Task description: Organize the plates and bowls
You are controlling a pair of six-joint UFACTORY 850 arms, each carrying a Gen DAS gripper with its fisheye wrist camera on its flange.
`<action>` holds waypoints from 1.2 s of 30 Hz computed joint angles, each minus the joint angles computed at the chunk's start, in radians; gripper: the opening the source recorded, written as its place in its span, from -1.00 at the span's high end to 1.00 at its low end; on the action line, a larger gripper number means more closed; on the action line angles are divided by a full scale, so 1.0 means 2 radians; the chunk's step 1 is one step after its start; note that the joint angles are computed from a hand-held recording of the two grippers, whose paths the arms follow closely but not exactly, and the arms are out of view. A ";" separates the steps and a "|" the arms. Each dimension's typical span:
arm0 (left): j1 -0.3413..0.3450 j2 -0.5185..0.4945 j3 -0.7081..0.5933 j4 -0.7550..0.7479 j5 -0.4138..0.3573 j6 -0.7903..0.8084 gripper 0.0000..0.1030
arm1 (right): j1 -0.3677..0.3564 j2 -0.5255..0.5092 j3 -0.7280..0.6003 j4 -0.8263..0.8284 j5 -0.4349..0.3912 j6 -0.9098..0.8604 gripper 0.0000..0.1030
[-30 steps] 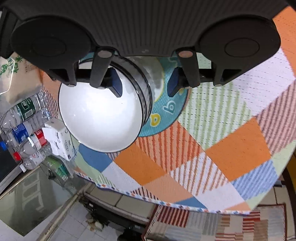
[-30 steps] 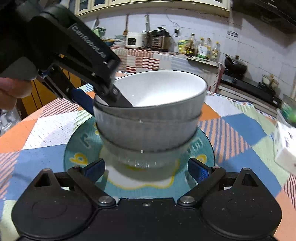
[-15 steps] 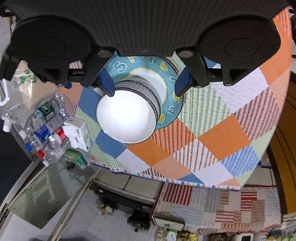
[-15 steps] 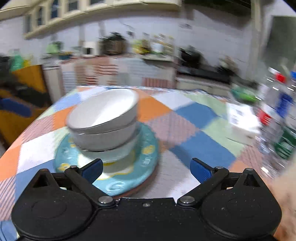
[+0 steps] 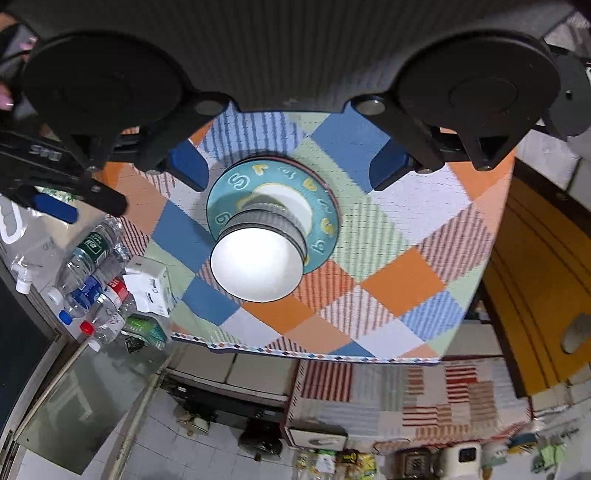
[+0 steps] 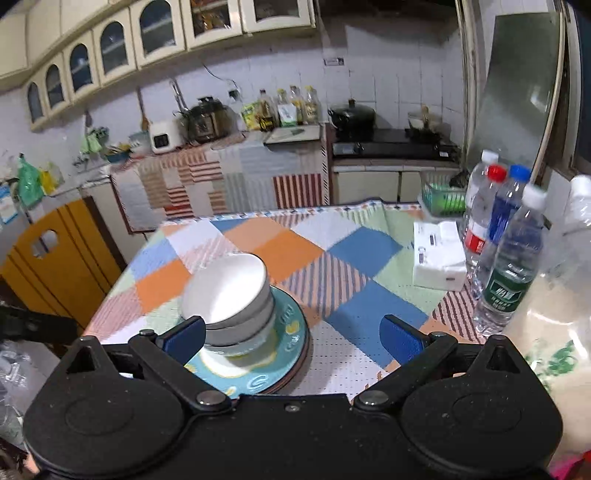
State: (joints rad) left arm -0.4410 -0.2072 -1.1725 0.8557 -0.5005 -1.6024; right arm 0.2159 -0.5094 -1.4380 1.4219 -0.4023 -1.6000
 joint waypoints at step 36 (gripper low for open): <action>-0.096 0.004 0.026 0.059 -0.150 -0.110 -0.86 | 0.008 0.114 0.122 -0.159 0.061 0.074 -0.98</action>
